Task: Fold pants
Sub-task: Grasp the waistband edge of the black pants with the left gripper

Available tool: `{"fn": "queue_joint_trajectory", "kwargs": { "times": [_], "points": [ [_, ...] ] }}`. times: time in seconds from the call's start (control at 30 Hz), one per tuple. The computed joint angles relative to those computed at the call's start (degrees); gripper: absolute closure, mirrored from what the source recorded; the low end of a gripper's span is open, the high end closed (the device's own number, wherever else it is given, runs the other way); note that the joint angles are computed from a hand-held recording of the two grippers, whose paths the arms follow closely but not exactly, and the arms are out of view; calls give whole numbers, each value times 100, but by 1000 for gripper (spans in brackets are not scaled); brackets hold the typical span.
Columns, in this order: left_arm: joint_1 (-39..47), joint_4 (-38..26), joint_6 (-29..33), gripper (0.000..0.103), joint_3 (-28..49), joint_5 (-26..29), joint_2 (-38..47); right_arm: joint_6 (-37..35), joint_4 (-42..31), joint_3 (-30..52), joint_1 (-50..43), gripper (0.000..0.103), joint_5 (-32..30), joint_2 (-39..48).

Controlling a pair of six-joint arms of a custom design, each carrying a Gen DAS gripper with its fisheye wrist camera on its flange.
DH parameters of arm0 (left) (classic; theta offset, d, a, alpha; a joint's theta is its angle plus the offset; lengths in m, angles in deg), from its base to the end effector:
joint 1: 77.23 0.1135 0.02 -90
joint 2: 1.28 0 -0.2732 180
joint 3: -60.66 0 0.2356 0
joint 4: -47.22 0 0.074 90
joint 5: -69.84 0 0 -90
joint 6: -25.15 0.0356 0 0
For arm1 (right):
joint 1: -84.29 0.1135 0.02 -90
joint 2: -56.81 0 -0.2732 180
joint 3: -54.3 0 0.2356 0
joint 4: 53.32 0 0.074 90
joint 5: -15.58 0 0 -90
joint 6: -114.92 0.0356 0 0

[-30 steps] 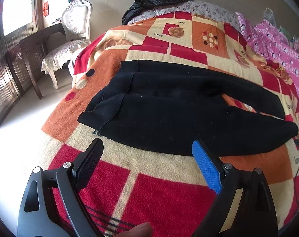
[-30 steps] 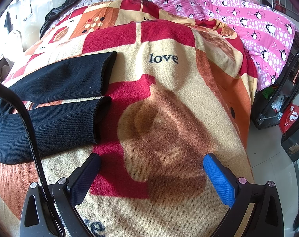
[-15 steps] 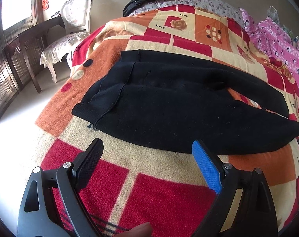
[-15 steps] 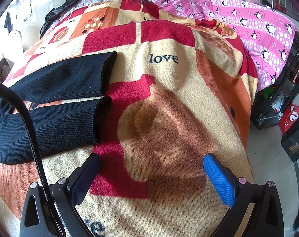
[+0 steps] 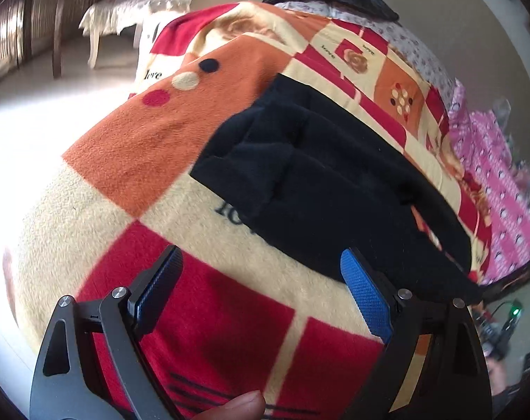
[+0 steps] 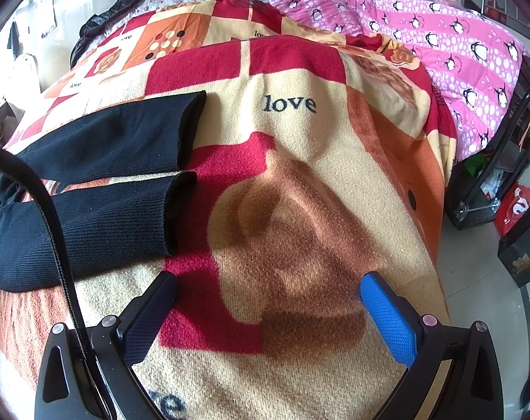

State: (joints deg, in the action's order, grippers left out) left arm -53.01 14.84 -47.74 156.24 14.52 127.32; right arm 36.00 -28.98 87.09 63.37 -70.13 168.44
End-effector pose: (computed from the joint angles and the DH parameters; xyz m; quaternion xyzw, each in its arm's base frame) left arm 0.4014 0.1583 0.1047 0.0055 0.9348 -0.2007 0.2930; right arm 0.2138 -0.0846 0.0472 0.2733 0.9117 -0.0616 0.3005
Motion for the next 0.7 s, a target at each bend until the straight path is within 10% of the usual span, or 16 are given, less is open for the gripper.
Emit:
{"fn": "queue_joint_trajectory", "kwargs": {
  "times": [0.27,0.57,0.7],
  "points": [
    [-176,-2342,-54,11,2298,243,1163,-559,-143,6,-506,0,-877,-129],
    [-340,-2013,-608,11,2641,279,1383,-773,-1003,160,-655,2,-1196,-430],
    [-516,-1544,-354,11,2199,-288,1123,-349,-248,-426,-1412,23,-2342,-814]
  ]
}}
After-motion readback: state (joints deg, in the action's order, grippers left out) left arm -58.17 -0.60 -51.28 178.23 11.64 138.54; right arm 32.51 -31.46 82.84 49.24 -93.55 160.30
